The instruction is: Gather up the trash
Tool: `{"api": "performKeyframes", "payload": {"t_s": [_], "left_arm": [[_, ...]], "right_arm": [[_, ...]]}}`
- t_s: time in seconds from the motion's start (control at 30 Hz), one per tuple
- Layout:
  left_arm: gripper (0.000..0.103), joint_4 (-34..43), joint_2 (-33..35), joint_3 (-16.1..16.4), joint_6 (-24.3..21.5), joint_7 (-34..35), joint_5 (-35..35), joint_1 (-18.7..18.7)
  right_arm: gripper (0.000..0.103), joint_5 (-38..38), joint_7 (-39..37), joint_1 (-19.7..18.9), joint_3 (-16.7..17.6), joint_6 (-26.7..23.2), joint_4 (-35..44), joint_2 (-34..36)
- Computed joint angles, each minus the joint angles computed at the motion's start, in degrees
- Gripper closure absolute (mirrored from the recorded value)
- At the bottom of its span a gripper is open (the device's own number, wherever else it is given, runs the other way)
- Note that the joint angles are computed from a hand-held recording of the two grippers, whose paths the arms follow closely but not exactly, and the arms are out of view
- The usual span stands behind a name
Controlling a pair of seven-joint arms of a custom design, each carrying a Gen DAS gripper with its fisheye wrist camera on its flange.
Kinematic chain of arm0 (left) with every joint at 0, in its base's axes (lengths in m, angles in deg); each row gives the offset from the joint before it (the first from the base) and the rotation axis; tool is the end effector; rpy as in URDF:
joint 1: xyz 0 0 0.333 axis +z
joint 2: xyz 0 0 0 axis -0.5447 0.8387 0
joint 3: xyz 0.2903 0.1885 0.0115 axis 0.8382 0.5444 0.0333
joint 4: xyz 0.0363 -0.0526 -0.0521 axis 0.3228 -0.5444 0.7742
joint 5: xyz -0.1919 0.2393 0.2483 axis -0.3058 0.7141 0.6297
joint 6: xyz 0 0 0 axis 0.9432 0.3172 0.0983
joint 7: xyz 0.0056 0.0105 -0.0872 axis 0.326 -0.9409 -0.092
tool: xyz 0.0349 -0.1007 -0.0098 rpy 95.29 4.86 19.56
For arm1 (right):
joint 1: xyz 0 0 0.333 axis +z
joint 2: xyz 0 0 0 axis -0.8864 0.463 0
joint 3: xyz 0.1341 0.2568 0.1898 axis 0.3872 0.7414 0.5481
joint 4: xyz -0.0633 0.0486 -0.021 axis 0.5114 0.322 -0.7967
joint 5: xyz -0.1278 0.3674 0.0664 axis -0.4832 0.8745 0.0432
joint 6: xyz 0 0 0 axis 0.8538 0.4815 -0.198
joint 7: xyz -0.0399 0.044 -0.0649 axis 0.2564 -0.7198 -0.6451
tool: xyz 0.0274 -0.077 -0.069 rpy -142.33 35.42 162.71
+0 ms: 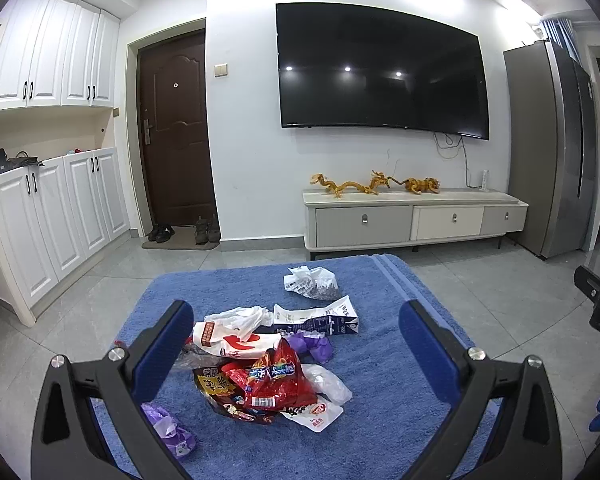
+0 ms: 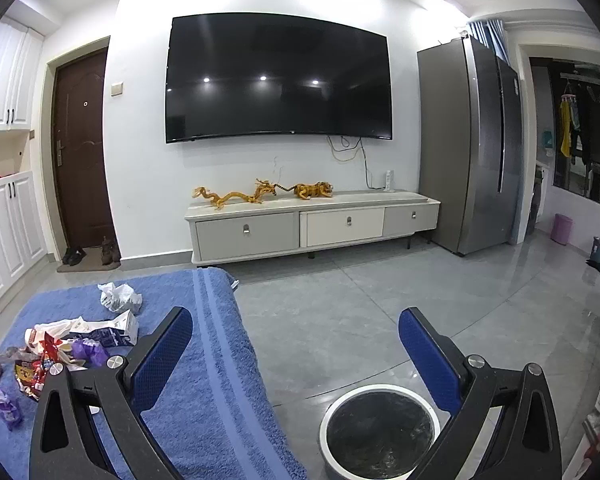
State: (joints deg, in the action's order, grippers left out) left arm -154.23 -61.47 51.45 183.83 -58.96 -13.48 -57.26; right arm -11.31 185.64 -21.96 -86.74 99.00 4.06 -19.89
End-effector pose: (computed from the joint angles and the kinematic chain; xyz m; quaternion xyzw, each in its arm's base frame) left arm 0.6871 -0.3247 0.6085 -0.5938 0.5704 -0.3699 0.4304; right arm 0.6813 0.4168 0.6138 -0.5246 0.6360 -0.4367 0.3601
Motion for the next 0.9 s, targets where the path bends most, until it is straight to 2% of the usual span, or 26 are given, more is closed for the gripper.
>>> {"api": "performKeyframes", "payload": {"t_s": [0.27, 0.57, 0.77, 0.9], "left_arm": [[0.0, -1.1, -0.7, 0.2, 1.5, -2.0, 0.9, 0.4], [0.0, -1.3, -0.8, -0.3, 3.3, -0.4, -0.9, 1.3], [0.0, -1.3, -0.4, -1.1, 5.2, 3.0, -3.6, 2.0], [0.0, -2.0, -0.1, -1.7, 6.5, 7.5, -6.9, 2.3]], "right_arm": [[0.0, -0.3, -0.8, 0.4, -0.2, -0.1, 1.5, 0.7], [0.0, 0.3, -3.3, 0.8, -0.4, -1.6, 4.0, 2.0], [0.0, 1.9, -6.8, 0.9, -0.5, -3.9, 7.6, 4.2], [0.0, 4.2, -9.4, 0.0, 0.1, -2.6, 10.4, 6.3]]}}
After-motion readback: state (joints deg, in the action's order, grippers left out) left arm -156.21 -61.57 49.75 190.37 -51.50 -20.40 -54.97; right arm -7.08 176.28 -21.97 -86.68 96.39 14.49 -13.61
